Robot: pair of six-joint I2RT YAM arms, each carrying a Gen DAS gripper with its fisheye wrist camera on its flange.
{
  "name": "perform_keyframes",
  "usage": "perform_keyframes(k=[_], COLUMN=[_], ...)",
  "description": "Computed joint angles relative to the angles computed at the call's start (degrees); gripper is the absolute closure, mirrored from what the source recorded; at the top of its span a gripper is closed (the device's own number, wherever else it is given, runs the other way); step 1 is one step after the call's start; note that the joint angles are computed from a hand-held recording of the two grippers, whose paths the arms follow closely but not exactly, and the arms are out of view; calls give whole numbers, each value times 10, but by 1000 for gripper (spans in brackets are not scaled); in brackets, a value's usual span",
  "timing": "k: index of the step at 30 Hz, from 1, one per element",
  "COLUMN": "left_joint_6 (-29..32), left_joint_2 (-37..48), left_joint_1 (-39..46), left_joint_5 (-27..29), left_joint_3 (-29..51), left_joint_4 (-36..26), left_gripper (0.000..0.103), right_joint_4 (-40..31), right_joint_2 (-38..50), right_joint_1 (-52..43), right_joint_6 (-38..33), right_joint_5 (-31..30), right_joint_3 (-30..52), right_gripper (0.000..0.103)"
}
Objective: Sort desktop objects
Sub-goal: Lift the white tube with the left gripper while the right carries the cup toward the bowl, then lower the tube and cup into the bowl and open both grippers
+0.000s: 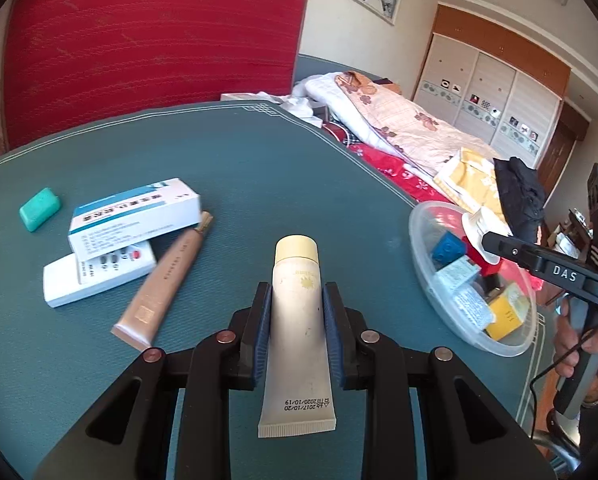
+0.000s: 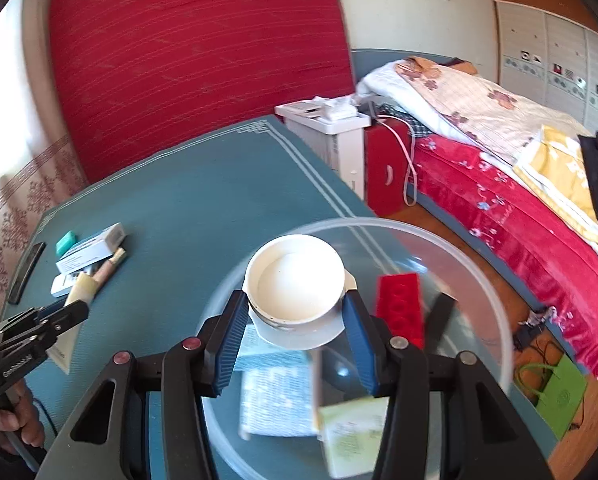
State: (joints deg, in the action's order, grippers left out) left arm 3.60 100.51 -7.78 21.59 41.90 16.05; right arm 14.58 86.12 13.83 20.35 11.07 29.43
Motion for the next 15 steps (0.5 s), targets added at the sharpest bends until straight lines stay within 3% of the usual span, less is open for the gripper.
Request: perform_keyframes(k=[15], left_joint_6=[-40], left_joint_2=[-18], left_joint_1=[-92], left_joint_5=[-10], left_joint_3=[9], left_joint_4=[-21], left_gripper=[75], right_joint_4=[2], right_joint_2=[-57], right_joint_1=[-90], right_joint_6=[-26], right_joint_5=[-54], right_joint_3=[-67], right_gripper=[50])
